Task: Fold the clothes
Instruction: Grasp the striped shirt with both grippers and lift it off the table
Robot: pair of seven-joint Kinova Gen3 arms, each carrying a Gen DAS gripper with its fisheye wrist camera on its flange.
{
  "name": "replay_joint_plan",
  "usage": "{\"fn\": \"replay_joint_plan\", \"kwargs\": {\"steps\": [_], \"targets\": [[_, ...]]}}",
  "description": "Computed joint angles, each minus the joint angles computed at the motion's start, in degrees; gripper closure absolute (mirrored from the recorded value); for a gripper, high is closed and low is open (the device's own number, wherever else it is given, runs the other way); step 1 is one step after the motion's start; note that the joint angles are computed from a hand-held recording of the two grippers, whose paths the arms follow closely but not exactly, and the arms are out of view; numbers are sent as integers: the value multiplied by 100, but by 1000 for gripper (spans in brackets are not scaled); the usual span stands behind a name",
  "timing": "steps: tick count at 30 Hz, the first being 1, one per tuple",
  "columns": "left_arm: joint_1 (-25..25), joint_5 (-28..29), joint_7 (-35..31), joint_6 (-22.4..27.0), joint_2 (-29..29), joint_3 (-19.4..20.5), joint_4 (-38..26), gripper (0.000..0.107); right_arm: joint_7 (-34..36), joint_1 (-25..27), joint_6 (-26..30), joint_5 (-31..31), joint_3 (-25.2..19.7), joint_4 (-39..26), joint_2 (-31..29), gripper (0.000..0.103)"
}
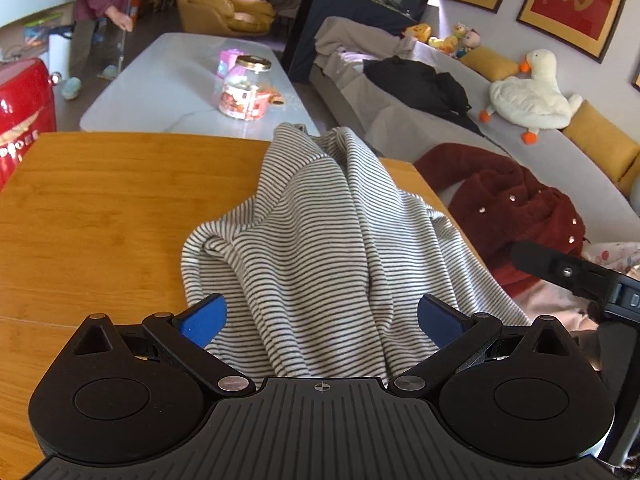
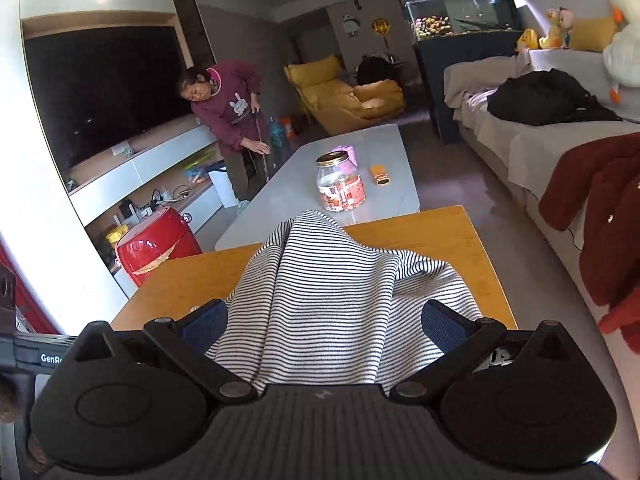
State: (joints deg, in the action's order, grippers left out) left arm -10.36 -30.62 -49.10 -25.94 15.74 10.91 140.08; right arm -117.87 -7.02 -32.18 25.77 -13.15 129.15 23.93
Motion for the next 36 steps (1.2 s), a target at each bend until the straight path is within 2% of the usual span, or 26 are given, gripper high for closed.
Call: {"fn": "replay_joint_plan", "kwargs": {"steps": [2, 4, 6, 8, 11, 14, 16, 18, 22, 24, 26, 28, 30, 31, 32, 34, 35, 36], "targets": [[-531, -466, 466, -283, 333, 345, -66, 4, -220, -158, 466, 374, 78, -426, 185, 0], [-1062, -932, 932, -503, 653, 632, -164, 4, -161, -193, 846, 375, -6, -683, 284, 0], [-1593, -1380, 1398, -578, 948, 891, -317, 4, 78, -91, 877, 169, -182, -803, 439, 0], [-1805, -1734, 1797, -523, 1112, 943, -517, 4, 56, 96, 709, 221, -331, -879, 594, 0], [-1488, -2166, 2208, -544, 1284, 544, -860, 4, 75, 136, 576, 176, -354, -1029, 765, 0], [-1525, -2642, 2737, -180, 1506, 702, -1261, 4, 673, 48, 531, -287, -367, -1185, 840, 0], [-1724, -2633, 2720, -120, 1617, 926, -1323, 4, 887, -150, 902, -400, -242, -1469, 808, 0], [-1911, -2619, 2678, -168, 1707, 1085, -1322, 4, 727, -155, 1368, -252, -299, -1829, 919, 0], [-1798, -3065, 3068, -681, 1797, 645, -1326, 4, 134, 289, 2289, 221, -899, -2412, 1389, 0], [-1795, -3285, 3256, -729, 1812, 594, -1372, 4, 244, 553, 2452, -15, -1202, -2484, 1608, 0], [-1747, -3556, 3491, -700, 1800, 539, -1459, 4, 657, 833, 2354, -481, -1500, -2409, 1737, 0], [-1631, -3728, 3650, -662, 1774, 444, -1534, 4, 985, 976, 2502, -855, -1703, -2462, 1784, 0], [-1476, -3760, 3584, -661, 1719, 291, -1521, 4, 1369, 806, 2648, -1178, -1578, -2517, 1693, 0], [-1468, -3674, 3434, -620, 1708, 317, -1495, 4, 1573, 585, 2581, -1411, -1356, -2490, 1622, 1], [-1377, -3495, 3235, -662, 1692, 237, -1443, 4, 1761, 320, 2421, -1644, -1091, -2417, 1476, 8], [-920, -3029, 2883, -848, 1608, -212, -1294, 4, 2227, -211, 1955, -2033, -602, -2204, 1238, 28], [-655, -2796, 2749, -902, 1555, -448, -1225, 4, 2456, -476, 1776, -2266, -403, -2208, 1237, 46], [-389, -2563, 2662, -864, 1476, -648, -1173, 5, 2591, -742, 1690, -2499, -208, -2267, 1257, 56]]}}
